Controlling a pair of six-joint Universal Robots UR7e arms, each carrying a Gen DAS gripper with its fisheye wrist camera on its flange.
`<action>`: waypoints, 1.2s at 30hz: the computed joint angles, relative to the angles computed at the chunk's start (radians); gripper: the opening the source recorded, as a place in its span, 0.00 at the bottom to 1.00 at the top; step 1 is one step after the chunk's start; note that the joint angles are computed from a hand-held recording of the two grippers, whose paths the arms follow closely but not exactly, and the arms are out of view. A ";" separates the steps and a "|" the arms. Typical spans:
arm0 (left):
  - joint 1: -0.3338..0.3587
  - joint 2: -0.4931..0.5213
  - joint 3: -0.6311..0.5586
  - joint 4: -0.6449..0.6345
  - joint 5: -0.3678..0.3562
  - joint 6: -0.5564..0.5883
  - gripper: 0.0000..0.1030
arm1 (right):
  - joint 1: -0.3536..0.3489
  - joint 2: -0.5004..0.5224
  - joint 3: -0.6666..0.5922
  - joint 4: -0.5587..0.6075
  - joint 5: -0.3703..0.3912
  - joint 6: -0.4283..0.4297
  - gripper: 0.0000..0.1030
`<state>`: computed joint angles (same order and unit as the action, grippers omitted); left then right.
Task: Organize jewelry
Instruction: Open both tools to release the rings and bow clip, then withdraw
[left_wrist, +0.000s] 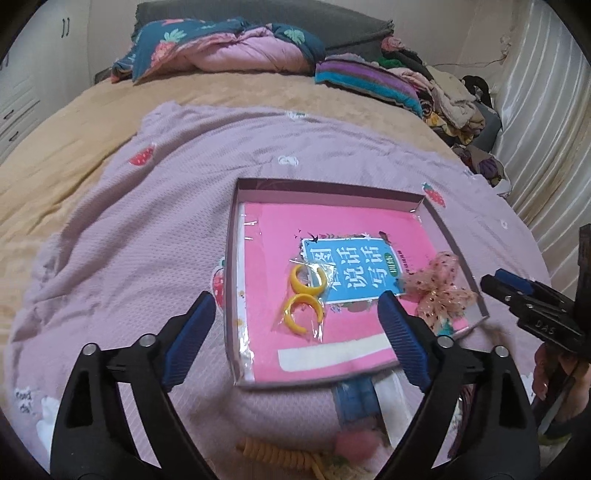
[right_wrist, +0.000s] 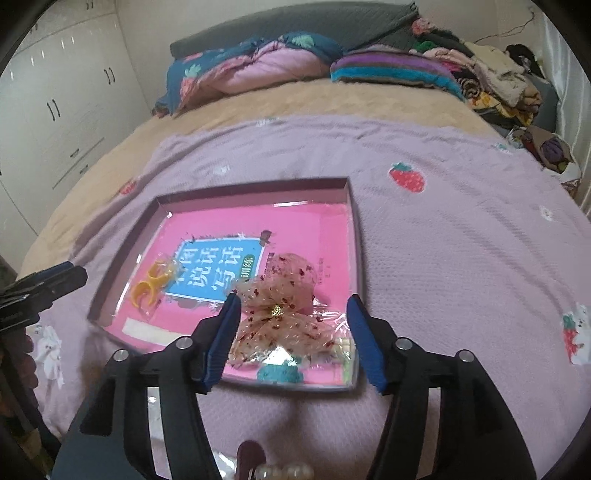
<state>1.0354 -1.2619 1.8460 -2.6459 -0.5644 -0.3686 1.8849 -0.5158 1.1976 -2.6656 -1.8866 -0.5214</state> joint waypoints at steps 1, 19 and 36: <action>-0.011 -0.009 0.010 -0.001 0.007 -0.004 0.83 | 0.002 -0.022 0.029 -0.027 0.010 -0.006 0.66; -0.171 -0.132 0.157 0.040 0.124 -0.127 0.91 | 0.015 -0.262 0.318 -0.183 0.110 -0.008 0.83; -0.237 -0.210 0.283 0.144 0.121 -0.273 0.91 | 0.012 -0.356 0.474 -0.220 0.130 -0.015 0.83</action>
<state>0.7986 -1.4717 2.1290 -2.5016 -0.4433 -0.6416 1.8967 -0.8717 1.6717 -2.8858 -1.7563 -0.5366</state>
